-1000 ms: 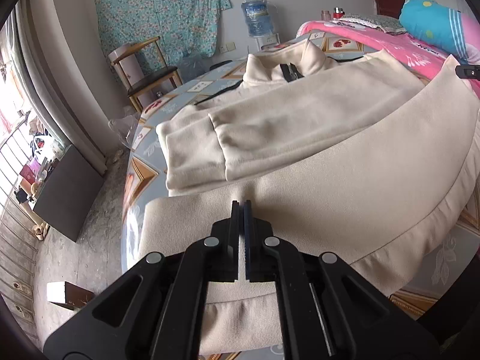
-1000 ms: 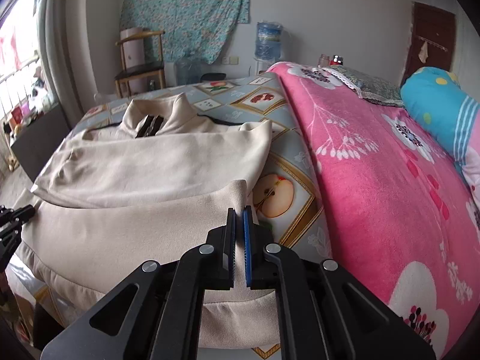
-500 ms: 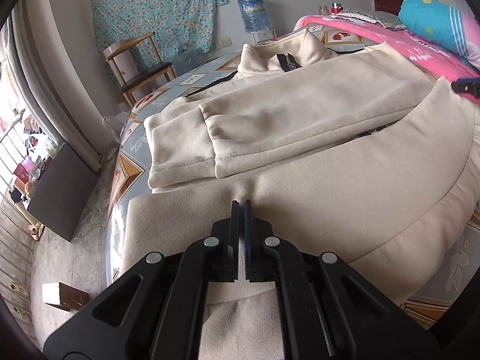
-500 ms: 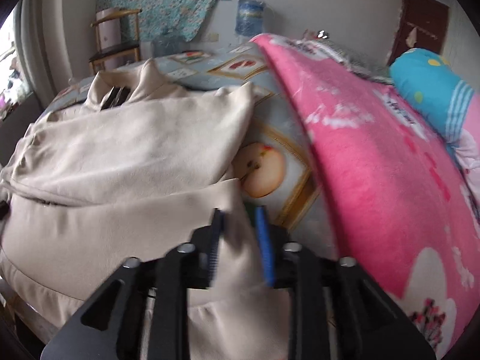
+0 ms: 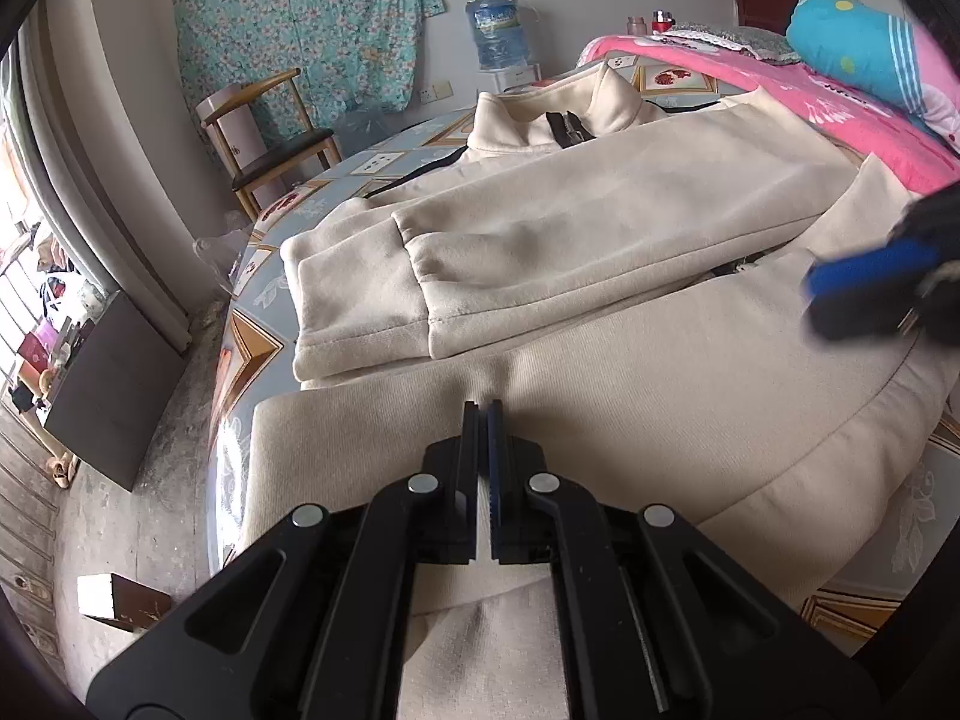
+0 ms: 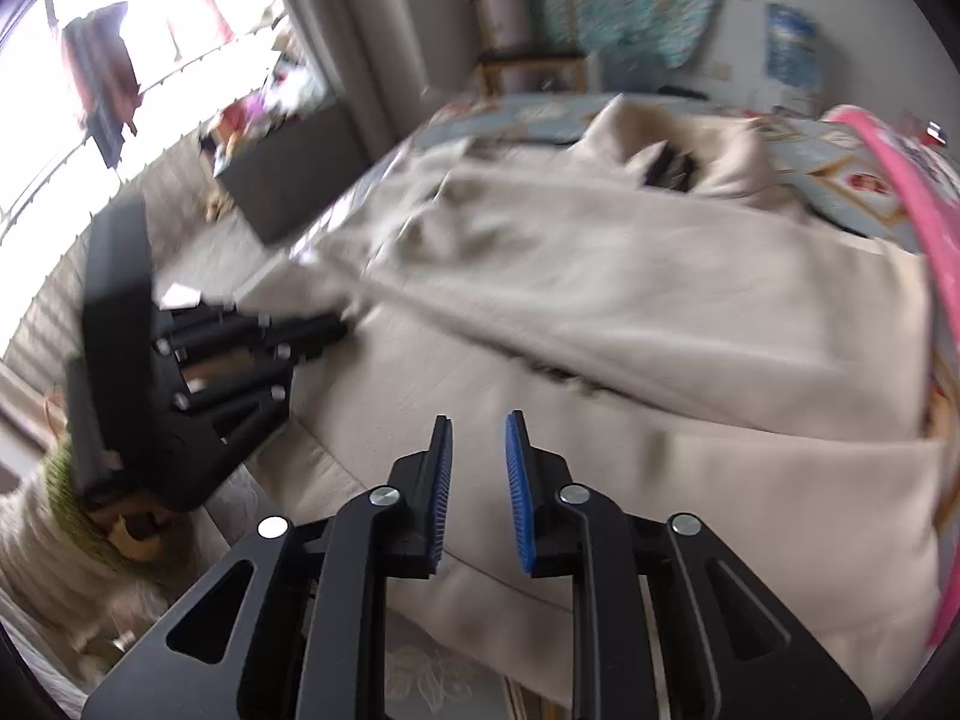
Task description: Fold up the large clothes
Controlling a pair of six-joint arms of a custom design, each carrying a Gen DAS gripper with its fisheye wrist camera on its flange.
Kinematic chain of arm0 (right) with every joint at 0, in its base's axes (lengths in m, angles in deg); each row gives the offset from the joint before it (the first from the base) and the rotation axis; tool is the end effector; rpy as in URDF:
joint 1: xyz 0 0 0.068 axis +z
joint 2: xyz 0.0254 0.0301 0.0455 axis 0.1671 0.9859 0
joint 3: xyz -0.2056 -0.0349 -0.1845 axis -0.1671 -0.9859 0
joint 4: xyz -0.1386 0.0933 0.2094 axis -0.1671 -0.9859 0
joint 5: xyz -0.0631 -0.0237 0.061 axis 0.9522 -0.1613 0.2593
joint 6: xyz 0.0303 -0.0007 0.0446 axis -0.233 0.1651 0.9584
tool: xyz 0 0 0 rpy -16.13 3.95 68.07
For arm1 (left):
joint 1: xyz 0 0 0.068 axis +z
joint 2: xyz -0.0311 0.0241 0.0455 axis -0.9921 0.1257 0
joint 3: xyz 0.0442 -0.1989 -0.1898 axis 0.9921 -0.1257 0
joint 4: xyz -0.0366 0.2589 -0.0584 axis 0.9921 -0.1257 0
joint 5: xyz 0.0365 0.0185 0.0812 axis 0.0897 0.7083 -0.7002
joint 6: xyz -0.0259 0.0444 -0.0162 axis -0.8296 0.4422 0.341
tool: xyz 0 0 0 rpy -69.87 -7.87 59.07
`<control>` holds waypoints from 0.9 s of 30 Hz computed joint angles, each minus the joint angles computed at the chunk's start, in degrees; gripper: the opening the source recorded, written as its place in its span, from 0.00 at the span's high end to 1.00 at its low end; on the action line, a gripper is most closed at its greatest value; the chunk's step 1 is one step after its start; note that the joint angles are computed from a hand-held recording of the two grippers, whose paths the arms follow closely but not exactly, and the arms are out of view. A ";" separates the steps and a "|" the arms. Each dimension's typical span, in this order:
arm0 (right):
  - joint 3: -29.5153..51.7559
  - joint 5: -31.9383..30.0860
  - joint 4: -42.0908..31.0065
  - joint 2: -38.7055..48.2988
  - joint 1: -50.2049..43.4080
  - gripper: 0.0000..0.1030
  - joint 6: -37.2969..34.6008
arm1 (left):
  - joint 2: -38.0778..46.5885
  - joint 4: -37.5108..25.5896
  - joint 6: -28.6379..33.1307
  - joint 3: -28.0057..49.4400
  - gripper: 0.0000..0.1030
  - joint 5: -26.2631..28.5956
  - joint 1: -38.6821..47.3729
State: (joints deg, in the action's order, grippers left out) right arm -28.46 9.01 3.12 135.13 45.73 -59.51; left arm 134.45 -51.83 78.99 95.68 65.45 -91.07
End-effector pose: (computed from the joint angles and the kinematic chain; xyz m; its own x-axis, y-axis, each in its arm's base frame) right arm 0.2403 0.1739 0.1350 -0.8197 -0.1814 -0.5432 -0.3163 0.9341 0.1654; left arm 0.2533 -0.0394 0.1023 -0.5735 0.4689 -0.6717 0.4454 0.8667 0.2248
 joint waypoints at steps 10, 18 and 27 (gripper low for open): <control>0.94 -1.73 3.20 3.75 -3.67 0.92 -1.07 | -7.80 -6.26 -1.50 -0.36 0.94 12.69 5.91; 1.73 -4.87 6.80 6.14 -6.60 0.93 3.31 | -4.75 -15.22 -1.66 3.31 0.94 18.41 -3.65; -12.74 4.80 -6.14 -26.54 -10.97 0.92 4.37 | 1.10 -12.79 -5.70 5.52 0.94 12.71 -7.42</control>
State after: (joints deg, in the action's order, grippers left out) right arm -41.19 13.81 -3.02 108.59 34.76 -55.14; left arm 135.55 -64.61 73.29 101.20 78.16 -98.49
